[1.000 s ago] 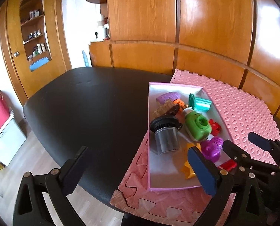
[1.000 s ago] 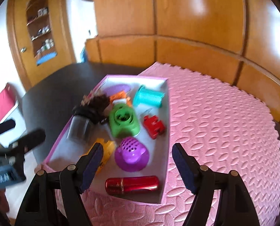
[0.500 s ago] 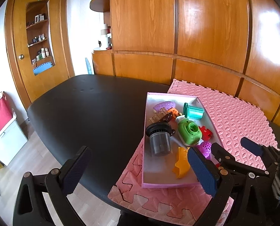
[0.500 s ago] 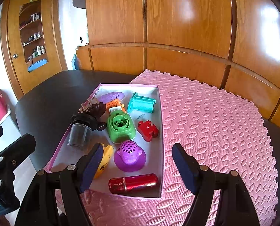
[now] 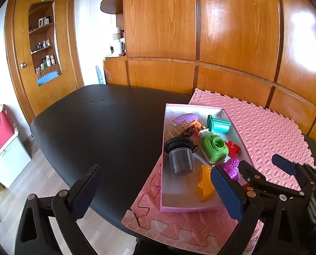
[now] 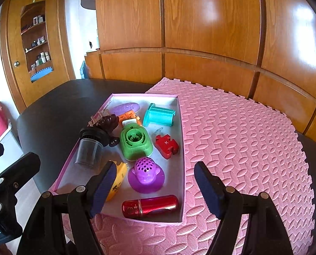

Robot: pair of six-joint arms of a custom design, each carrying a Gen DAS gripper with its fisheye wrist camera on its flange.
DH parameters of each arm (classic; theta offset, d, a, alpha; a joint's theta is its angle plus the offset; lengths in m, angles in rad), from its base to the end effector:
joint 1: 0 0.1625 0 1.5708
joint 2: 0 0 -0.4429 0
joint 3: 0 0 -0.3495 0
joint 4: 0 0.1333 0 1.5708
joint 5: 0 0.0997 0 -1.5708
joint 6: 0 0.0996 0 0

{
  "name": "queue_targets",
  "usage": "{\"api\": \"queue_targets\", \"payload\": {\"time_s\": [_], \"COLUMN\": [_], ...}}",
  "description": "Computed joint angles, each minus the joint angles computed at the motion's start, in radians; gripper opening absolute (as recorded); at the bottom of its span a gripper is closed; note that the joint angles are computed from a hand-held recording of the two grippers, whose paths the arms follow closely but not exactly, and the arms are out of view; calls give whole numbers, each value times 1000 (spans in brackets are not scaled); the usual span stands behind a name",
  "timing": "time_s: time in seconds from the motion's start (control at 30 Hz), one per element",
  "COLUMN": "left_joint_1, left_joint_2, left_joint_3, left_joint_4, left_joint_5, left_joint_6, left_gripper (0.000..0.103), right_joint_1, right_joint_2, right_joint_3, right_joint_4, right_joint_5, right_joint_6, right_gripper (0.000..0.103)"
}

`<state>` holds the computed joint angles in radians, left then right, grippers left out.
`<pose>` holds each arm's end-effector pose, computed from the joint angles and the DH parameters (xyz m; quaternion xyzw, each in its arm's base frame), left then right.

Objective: Organize rigid objects

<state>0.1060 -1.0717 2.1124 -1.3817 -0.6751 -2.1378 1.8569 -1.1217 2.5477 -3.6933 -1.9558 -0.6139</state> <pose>-0.3390 -0.2483 0.1351 -0.0073 0.7775 -0.4632 0.4254 0.1988 -0.3360 0.2088 0.3425 -0.8592 0.3011 0.2321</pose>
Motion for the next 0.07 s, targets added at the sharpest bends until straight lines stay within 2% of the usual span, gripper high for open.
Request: {"api": "queue_targets", "payload": {"time_s": [0.07], "left_joint_1": [4], "left_joint_2": [-7], "left_joint_3": [8], "left_joint_4": [-23], "left_joint_5": [-2], "left_joint_6": [16], "left_gripper": [101], "right_joint_1": [-1], "right_joint_2": [-3], "right_joint_3": [0], "right_joint_4": [-3], "right_joint_5": [5], "right_joint_6": [1], "right_gripper": [77]}}
